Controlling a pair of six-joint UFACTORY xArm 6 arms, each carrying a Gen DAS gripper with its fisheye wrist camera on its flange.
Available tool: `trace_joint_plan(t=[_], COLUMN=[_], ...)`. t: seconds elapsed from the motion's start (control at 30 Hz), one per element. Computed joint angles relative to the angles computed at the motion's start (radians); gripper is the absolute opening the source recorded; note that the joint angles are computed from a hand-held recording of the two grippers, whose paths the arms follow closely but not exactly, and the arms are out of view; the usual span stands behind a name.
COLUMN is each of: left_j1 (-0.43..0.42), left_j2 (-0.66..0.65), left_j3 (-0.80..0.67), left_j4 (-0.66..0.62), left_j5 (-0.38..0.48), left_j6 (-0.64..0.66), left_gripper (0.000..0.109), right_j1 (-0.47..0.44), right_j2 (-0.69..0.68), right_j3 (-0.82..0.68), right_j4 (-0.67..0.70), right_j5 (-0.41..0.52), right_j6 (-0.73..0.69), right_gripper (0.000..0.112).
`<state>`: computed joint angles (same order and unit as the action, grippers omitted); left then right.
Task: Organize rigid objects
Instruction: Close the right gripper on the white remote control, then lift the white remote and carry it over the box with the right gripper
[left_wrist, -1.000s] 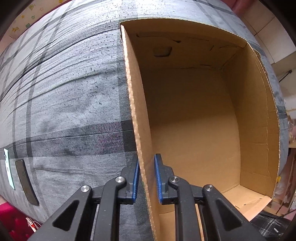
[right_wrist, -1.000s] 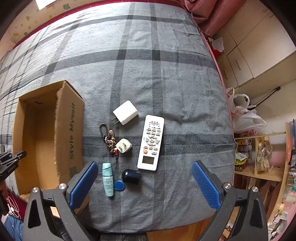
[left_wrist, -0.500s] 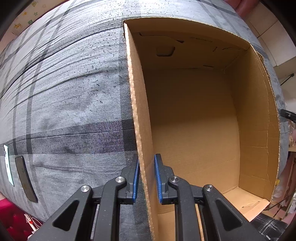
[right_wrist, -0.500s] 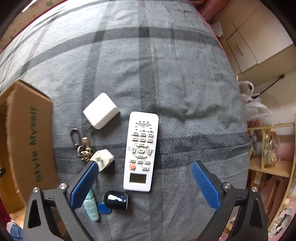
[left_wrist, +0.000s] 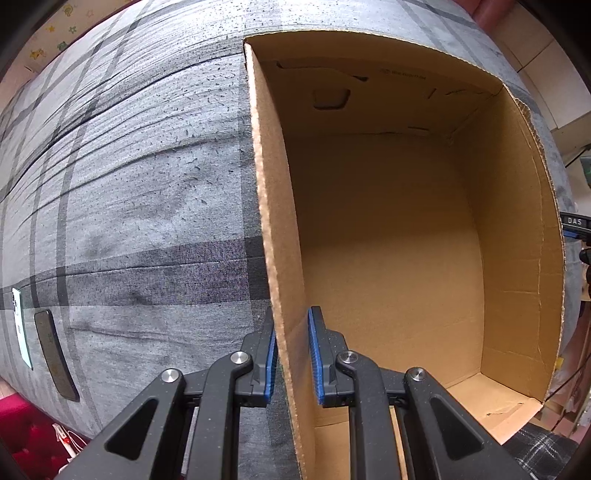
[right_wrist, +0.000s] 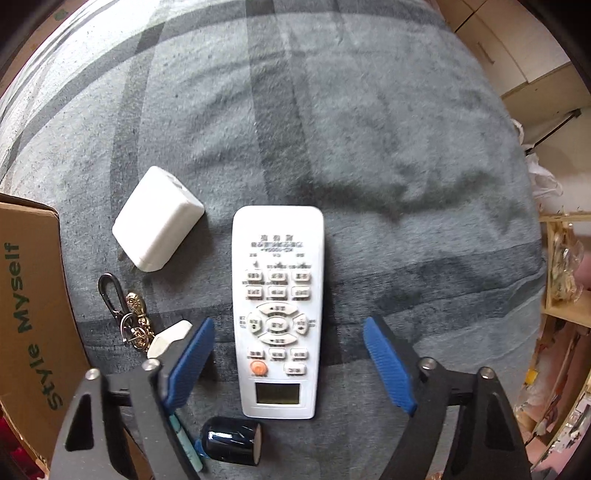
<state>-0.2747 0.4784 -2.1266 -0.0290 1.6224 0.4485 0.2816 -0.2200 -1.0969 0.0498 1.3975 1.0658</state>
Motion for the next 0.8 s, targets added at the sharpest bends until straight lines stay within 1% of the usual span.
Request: trace_joint_plan(t=[0.03, 0.07, 0.1, 0.23, 0.27, 0.4, 0.6, 0.77, 0.8], left_j1=[-0.001, -0.003, -0.007, -0.014, -0.012, -0.012, -0.001, -0.002, -0.004], left_j2=[0.003, 0.003, 0.001, -0.014, -0.017, -0.033, -0.036, -0.035, -0.039], left_j3=[-0.005, -0.003, 0.003, 0.026, 0.031, 0.057, 0.055, 0.053, 0.058], left_j4=[0.001, 0.007, 0.014, 0.019, 0.014, 0.009, -0.001, 0.006, 0.009], left_j5=[0.004, 0.005, 0.003, -0.017, -0.021, -0.036, -0.033, -0.033, -0.038], left_j6=[0.002, 0.004, 0.007, 0.009, 0.006, 0.008, 0.023, 0.028, 0.028], left_gripper=[0.017, 0.017, 0.017, 0.017, 0.017, 0.017, 0.017, 0.017, 0.017], right_j1=[-0.008, -0.013, -0.013, 0.000, 0.015, 0.030, 0.058, 0.101, 0.095], right_j2=[0.006, 0.012, 0.018, 0.030, 0.041, 0.049, 0.059, 0.043, 0.039], right_j3=[0.007, 0.012, 0.011, -0.006, -0.029, -0.070, -0.143, -0.212, -0.221], right_j4=[0.020, 0.038, 0.038, 0.009, 0.005, -0.014, -0.037, -0.067, -0.070], right_j5=[-0.015, -0.024, -0.021, -0.010, 0.006, 0.041, 0.072, 0.130, 0.136], right_j6=[-0.012, -0.023, -0.024, -0.015, -0.005, -0.005, 0.038, 0.063, 0.054], right_gripper=[0.062, 0.051, 0.050, 0.049, 0.049, 0.049, 0.049, 0.049, 0.049])
